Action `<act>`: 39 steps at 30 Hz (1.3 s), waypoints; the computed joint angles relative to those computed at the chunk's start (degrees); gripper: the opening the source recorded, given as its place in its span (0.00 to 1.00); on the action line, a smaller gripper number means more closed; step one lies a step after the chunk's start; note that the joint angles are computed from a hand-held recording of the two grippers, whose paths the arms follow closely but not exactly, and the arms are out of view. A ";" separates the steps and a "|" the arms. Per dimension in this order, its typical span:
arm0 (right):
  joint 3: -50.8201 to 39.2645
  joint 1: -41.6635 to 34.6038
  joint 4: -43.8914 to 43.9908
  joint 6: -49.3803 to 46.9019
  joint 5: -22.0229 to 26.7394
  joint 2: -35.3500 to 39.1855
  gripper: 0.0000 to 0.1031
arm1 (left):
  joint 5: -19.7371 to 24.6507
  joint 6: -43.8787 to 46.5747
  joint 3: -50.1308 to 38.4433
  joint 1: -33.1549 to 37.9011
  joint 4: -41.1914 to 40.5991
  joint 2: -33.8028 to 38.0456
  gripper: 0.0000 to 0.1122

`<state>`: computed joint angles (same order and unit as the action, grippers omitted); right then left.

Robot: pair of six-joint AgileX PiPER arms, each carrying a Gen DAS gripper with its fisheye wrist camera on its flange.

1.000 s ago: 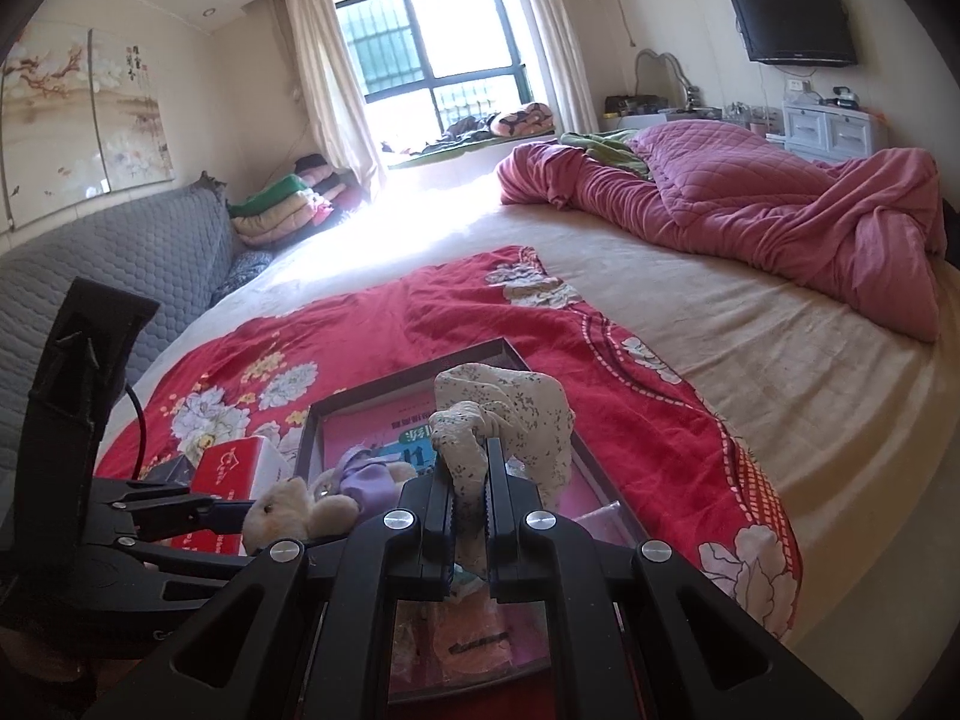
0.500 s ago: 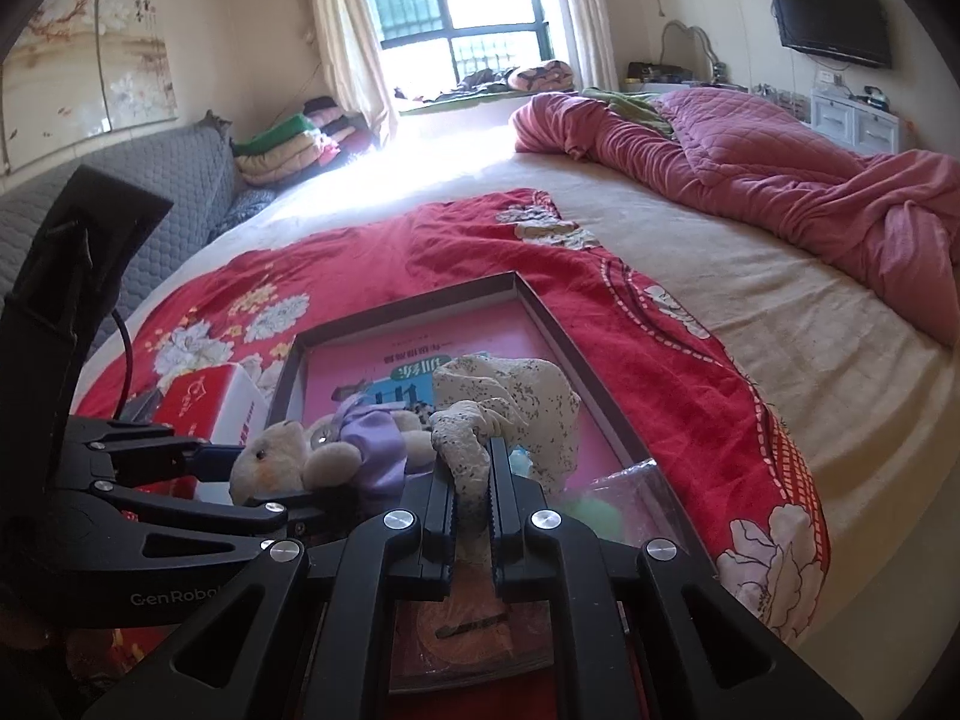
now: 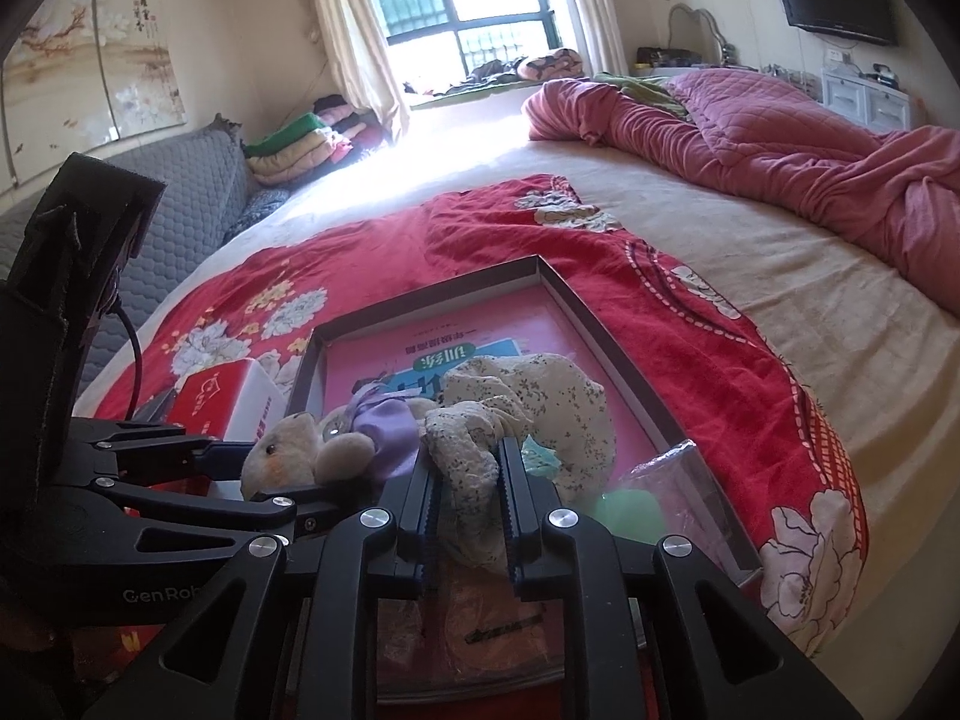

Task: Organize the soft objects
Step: 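Lower the bear and cloth bag into the tray and open both tools, then move both open tools back toward the remaining soft items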

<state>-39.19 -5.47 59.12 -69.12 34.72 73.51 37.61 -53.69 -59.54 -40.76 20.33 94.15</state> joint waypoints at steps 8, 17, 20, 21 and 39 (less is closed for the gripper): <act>-0.53 -6.50 7.05 -3.71 7.58 1.24 0.43 | 0.12 0.92 -0.33 0.23 -0.79 0.35 0.47; 0.16 -10.03 9.40 -4.23 8.25 -3.08 0.52 | 1.06 1.53 -0.71 -0.91 -0.88 -0.50 0.54; 0.21 -10.72 8.99 -3.17 8.06 -4.40 0.54 | 1.59 -0.07 -0.21 -1.85 0.87 -1.72 0.56; 0.27 -11.05 8.88 -2.93 8.48 -4.90 0.54 | 1.90 -0.64 0.04 -2.18 1.36 -2.41 0.56; -1.26 18.00 -7.86 19.08 0.35 -17.48 0.56 | 18.43 -11.61 23.12 -0.25 8.36 -39.39 0.61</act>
